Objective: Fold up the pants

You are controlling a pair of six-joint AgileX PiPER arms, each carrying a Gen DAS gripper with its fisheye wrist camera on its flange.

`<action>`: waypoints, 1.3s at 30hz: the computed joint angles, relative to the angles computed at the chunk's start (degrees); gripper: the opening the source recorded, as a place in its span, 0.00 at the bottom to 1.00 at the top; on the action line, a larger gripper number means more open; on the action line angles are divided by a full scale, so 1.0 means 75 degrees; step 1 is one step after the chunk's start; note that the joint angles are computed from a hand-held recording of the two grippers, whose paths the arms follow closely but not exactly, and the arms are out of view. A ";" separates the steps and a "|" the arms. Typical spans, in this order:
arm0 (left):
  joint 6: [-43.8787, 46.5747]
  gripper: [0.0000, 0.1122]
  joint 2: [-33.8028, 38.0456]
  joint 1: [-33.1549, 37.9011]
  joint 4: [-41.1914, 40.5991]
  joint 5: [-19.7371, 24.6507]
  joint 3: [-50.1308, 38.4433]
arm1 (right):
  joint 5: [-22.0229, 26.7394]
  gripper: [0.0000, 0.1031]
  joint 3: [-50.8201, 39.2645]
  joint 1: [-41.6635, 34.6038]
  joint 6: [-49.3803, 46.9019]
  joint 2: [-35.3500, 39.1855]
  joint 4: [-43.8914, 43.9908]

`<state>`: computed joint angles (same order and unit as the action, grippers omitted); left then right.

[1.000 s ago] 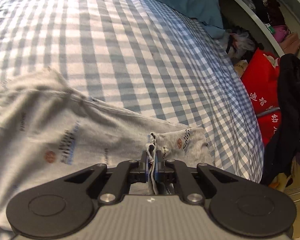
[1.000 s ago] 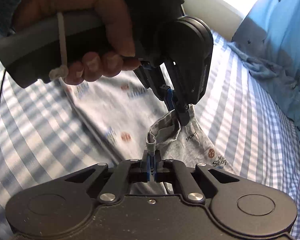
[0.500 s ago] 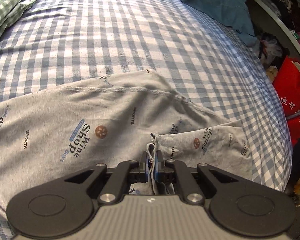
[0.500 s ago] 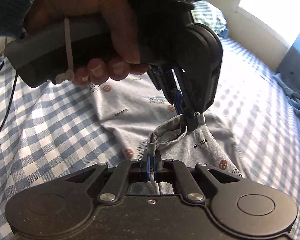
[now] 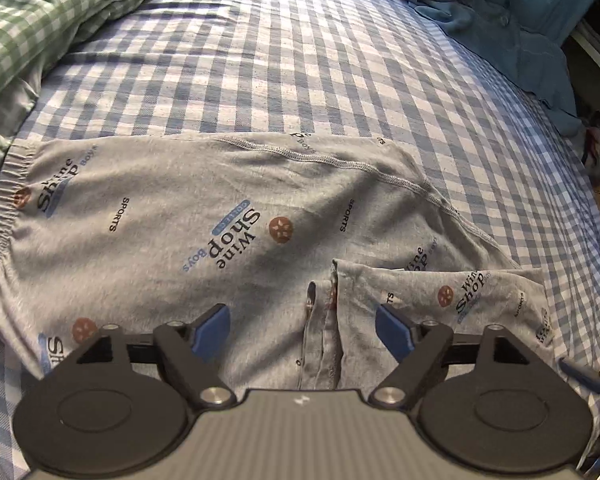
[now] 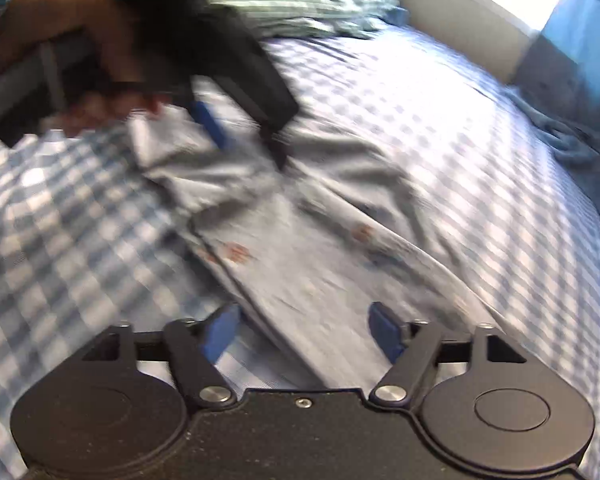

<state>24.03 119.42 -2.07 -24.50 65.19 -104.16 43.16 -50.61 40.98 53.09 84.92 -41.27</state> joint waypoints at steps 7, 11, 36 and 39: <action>-0.0881 0.81 -0.0604 -0.0765 0.1647 -0.1590 0.1648 | 0.0600 0.98 0.0814 -0.1883 0.1886 -0.0068 -0.1724; -0.0898 0.83 -0.0654 -0.0833 0.1722 -0.1854 0.1823 | -0.0011 0.98 0.0605 -0.2990 0.1578 0.0644 -0.1721; -0.0649 0.89 -0.1704 0.2252 -0.0322 -0.2189 0.3115 | 0.0101 0.99 -0.0582 -0.2578 0.0671 0.1425 -0.1160; -0.1092 0.90 -0.1354 0.2514 -0.0322 -0.2355 0.2716 | -0.0442 0.99 -0.0681 -0.1964 0.0727 0.1412 -0.0633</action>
